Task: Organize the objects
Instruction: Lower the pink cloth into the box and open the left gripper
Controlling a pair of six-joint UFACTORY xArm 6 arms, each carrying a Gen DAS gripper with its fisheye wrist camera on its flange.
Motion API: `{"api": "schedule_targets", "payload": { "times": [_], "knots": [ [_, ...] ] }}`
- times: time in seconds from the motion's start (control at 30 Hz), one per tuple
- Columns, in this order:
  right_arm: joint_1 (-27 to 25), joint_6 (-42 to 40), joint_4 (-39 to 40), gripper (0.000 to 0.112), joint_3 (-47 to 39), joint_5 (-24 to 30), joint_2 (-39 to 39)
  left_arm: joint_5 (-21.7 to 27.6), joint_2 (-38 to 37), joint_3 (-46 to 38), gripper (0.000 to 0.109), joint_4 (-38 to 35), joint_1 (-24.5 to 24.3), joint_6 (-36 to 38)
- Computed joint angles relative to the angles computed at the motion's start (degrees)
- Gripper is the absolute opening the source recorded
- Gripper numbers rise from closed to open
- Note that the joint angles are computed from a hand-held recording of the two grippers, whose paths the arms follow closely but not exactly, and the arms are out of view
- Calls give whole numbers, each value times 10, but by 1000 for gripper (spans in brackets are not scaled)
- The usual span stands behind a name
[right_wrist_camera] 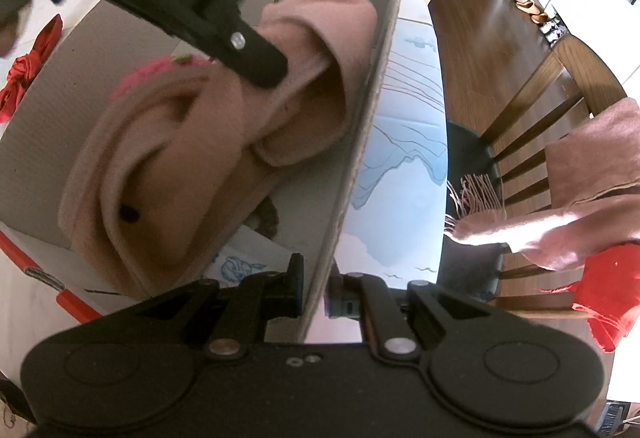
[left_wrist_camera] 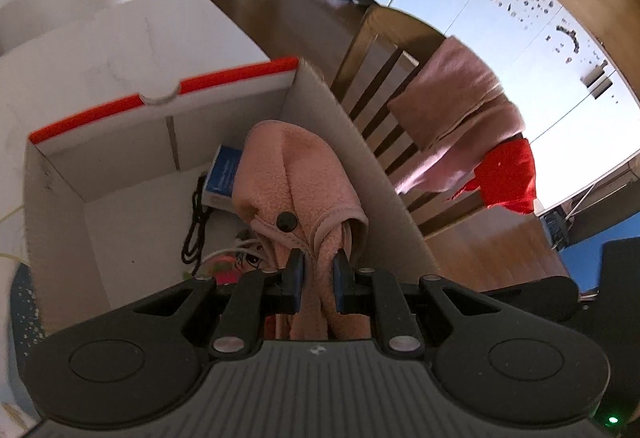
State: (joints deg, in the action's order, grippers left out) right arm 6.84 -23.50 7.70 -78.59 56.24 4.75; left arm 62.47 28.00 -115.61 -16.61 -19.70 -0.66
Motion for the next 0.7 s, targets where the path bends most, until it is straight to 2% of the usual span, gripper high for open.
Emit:
{"api": "schedule_targets", "payload": {
  "times": [0.2,0.33,0.4,0.47,0.53,0.7],
  "knots": [
    [-1,-1,3,9,1,0,0,19,22,-18,16,0,-2,5],
    [-2,-1,4,9,2,-1,0,12,22,-11,26,-4,-2,14],
    [-2,-1,4,9,1,0,0,8,20,-4,37,-14,-1,22],
    [-2,-1,5,9,1,0,0,0,15,3,72,-11,-4,25],
    [-2,-1,5,9,2,-1,0,-8,6,16,74,4,-6,27],
    [-2,-2,5,9,2,0,0,-34,-20,57,74,-24,1,43]
  ]
}}
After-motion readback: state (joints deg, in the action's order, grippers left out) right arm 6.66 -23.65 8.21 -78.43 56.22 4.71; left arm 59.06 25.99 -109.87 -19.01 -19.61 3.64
